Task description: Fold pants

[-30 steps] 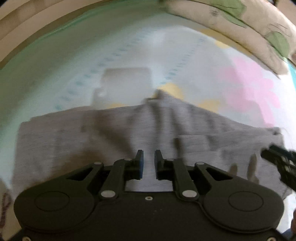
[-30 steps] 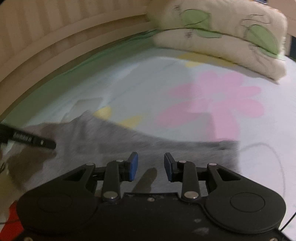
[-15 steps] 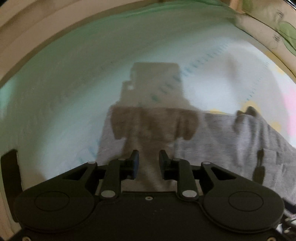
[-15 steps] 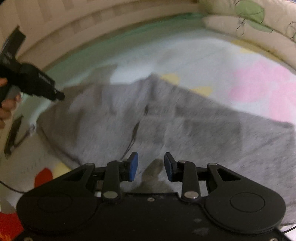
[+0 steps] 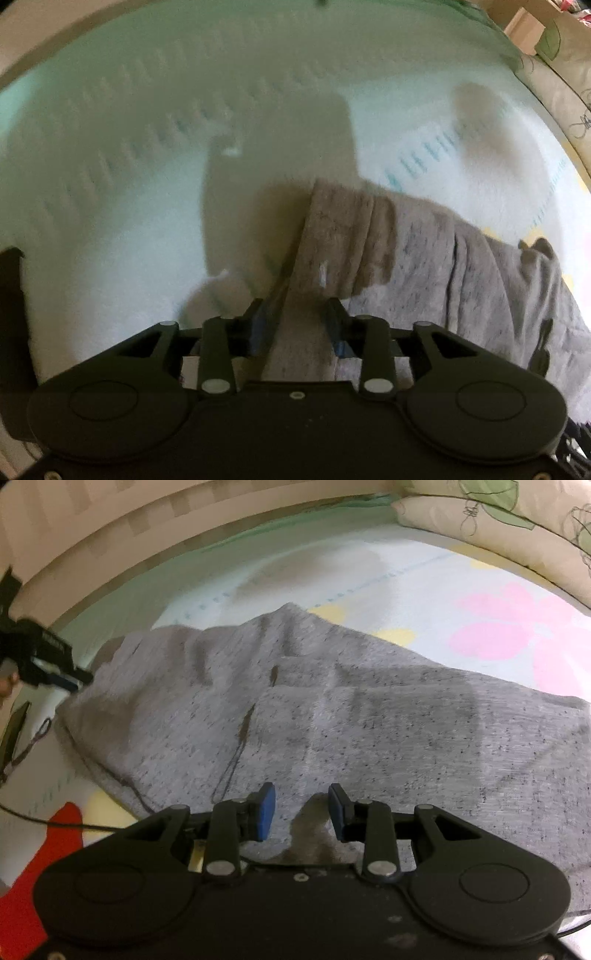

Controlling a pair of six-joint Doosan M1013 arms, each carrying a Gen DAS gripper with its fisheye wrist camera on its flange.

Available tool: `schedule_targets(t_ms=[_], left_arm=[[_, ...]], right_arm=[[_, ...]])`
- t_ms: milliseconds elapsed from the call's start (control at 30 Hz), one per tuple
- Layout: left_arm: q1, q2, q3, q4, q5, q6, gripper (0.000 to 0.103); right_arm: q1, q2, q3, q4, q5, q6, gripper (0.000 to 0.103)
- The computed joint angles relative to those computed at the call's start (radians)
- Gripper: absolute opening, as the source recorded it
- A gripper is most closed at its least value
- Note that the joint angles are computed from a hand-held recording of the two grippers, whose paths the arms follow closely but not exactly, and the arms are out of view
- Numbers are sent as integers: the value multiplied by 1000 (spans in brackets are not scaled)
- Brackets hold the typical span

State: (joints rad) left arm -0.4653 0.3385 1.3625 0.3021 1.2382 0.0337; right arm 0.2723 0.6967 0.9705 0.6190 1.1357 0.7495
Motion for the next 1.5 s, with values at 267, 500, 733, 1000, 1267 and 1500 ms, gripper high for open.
schedule_targets(t_ms=[267, 500, 733, 1000, 1267, 1500], left_arm=[[5, -36, 67, -13, -59, -44, 69], [3, -37, 86, 5, -92, -41, 79], [5, -46, 99, -53, -227, -2, 45], [-55, -7, -40, 101, -77, -93, 22], [-135, 120, -320, 229, 66, 70, 21], [-158, 288, -601, 218, 49, 279, 21]], right_arm=[[-4, 2, 2, 21, -3, -1, 34], [-9, 8, -6, 61, 3, -2, 34], [-21, 10, -12, 112, -16, 24, 34], [-43, 7, -23, 159, -53, 62, 34], [-57, 7, -58, 26, -121, 183, 34], [-85, 6, -60, -1, -187, 213, 34]])
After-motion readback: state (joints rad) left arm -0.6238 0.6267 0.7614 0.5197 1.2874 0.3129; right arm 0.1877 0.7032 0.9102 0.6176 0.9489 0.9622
